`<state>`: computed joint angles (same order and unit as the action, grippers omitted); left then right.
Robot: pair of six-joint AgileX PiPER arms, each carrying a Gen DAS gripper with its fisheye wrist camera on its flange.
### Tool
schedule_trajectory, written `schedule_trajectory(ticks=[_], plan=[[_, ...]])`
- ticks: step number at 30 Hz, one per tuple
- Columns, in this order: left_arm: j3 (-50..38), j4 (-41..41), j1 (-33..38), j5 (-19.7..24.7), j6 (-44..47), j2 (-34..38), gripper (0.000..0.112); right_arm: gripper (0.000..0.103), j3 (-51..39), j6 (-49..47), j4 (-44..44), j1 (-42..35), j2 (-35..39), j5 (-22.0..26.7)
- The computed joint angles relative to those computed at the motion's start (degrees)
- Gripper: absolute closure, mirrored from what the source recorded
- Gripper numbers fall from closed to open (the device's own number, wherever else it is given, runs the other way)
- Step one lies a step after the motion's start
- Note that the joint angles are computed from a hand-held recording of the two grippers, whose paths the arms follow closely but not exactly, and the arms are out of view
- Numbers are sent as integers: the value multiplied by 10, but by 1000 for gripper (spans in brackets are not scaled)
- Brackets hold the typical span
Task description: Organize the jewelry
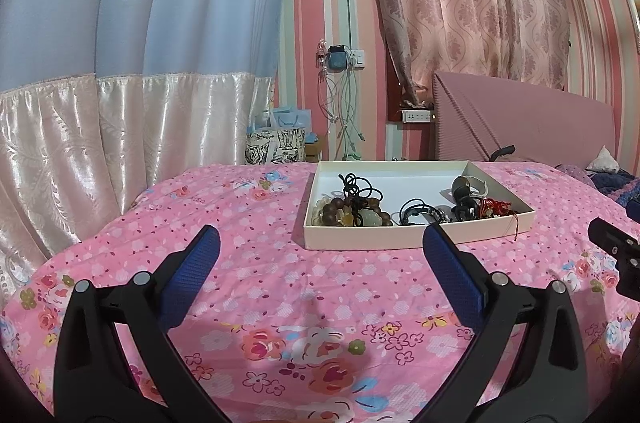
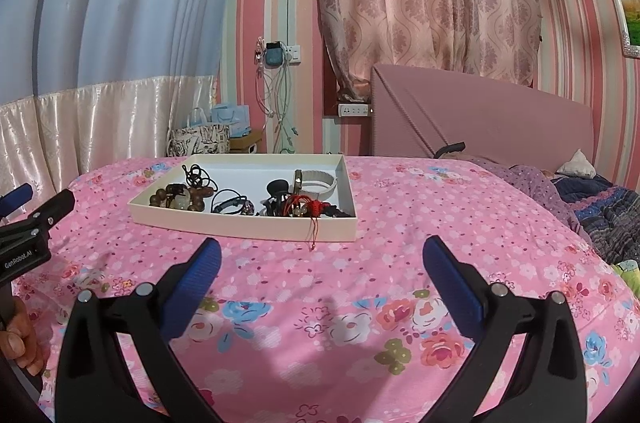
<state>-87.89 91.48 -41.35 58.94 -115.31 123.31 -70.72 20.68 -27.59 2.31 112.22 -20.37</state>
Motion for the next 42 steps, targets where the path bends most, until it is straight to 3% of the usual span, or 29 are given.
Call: schedule_trajectory(ticks=[42], plan=[[-6, 6, 0, -1, -1, 9, 12, 3, 0, 39, -41, -10, 0, 1]])
